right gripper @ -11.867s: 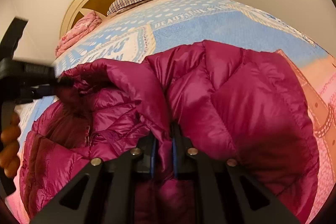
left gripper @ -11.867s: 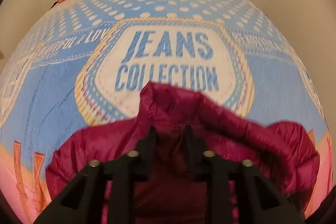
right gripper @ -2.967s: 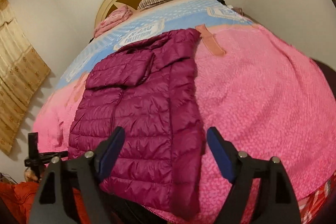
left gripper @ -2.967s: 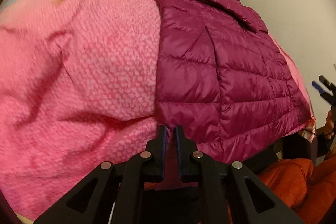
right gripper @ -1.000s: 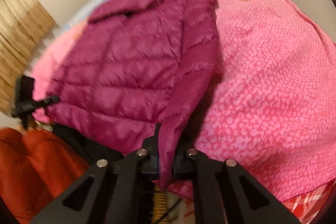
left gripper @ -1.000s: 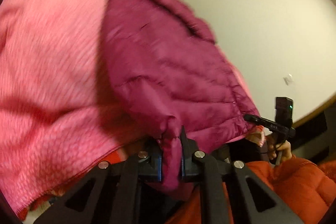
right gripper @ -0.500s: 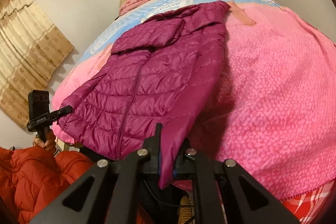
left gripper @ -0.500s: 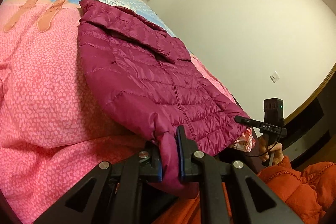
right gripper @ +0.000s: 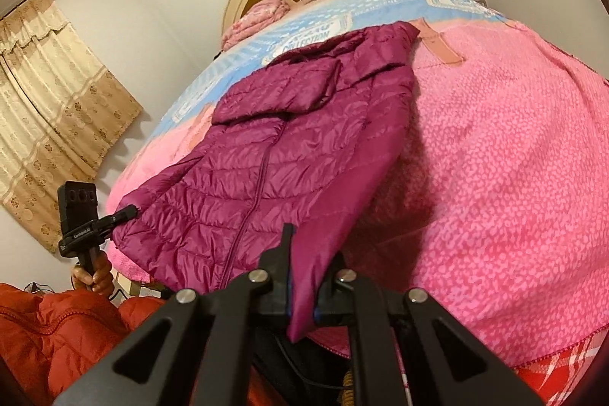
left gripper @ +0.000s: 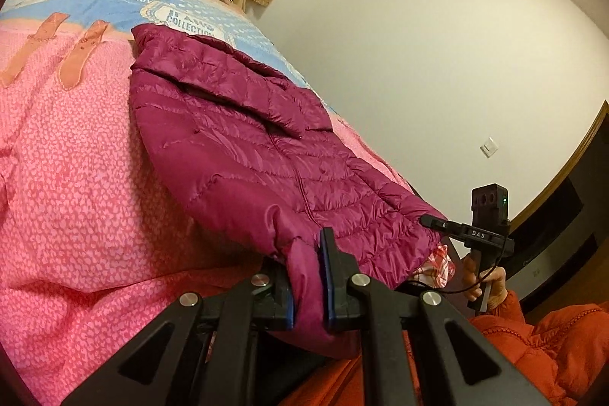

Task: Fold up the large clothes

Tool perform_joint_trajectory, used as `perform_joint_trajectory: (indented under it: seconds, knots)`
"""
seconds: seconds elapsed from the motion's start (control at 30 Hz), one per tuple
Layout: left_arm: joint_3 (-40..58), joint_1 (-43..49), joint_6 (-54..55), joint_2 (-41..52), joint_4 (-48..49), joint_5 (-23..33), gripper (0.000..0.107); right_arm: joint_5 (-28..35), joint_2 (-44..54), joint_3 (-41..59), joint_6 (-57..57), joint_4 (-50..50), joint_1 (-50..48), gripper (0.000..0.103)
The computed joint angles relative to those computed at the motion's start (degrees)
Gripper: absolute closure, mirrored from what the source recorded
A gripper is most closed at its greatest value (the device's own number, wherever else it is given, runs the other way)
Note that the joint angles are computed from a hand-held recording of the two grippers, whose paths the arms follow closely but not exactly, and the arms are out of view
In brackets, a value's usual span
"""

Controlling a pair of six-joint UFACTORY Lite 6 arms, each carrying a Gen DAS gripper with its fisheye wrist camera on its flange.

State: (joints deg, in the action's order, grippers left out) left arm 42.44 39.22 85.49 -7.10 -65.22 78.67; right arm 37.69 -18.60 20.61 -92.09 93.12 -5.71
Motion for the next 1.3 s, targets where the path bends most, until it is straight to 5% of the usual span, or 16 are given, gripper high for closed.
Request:
perform_joint_trajectory:
  seconds: [1.3]
  knots:
    - [5.4,-1.4,4.0,2.4,-2.5,4.8,0.096,14.0,-4.2,0.9,-2.8,-4.3,-12.8,0.093]
